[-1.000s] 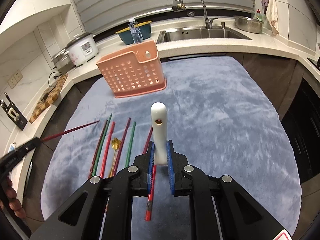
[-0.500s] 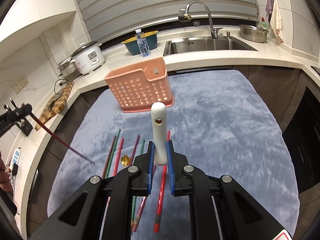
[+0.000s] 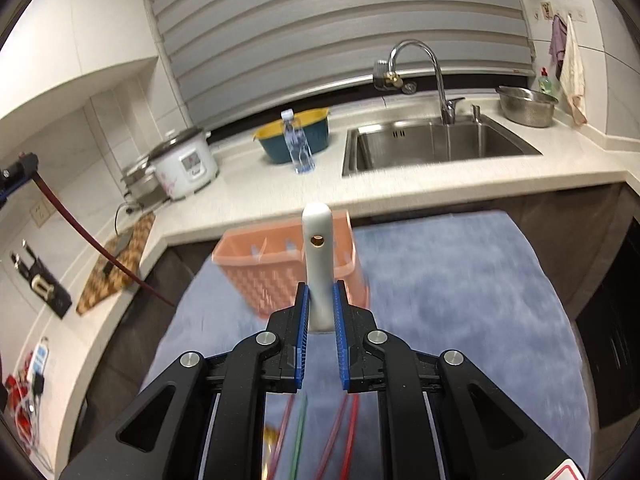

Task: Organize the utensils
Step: 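Lift and carry the spoon and chopstick with both tools over the pink basket, then open both tools to drop the spoon and chopstick into the basket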

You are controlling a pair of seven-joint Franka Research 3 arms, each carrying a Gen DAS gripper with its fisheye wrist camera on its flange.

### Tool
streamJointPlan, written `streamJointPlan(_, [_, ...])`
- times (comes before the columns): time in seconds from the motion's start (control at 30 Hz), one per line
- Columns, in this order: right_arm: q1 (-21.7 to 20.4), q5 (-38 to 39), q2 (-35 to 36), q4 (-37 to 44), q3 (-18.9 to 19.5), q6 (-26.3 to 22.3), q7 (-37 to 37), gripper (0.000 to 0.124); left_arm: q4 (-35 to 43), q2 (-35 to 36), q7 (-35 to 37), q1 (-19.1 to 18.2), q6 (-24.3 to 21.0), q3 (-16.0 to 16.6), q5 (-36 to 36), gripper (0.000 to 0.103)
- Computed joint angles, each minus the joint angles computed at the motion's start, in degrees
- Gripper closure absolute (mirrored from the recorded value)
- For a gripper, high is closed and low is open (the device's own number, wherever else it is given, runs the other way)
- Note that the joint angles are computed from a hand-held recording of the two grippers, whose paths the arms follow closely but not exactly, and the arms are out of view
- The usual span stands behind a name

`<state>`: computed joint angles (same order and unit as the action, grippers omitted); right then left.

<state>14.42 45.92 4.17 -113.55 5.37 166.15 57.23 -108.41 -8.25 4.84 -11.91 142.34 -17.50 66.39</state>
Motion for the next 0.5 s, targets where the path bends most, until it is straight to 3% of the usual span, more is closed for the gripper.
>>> streamJointPlan(0.2, [0.4, -8.5, 10.9, 13.7, -0.3, -1.1, 8.2, 0.112, 9.9, 9.0, 0.8, -0.1, 2.4, 2.5, 3.6, 0.096])
streamJointPlan(0.5, [0.3, -18.4, 22.5, 25.4, -0.3, -6.7, 17.8, 0.112, 15.2, 18.4, 4.1, -3.2, 3.8, 8.0, -0.3, 0.096])
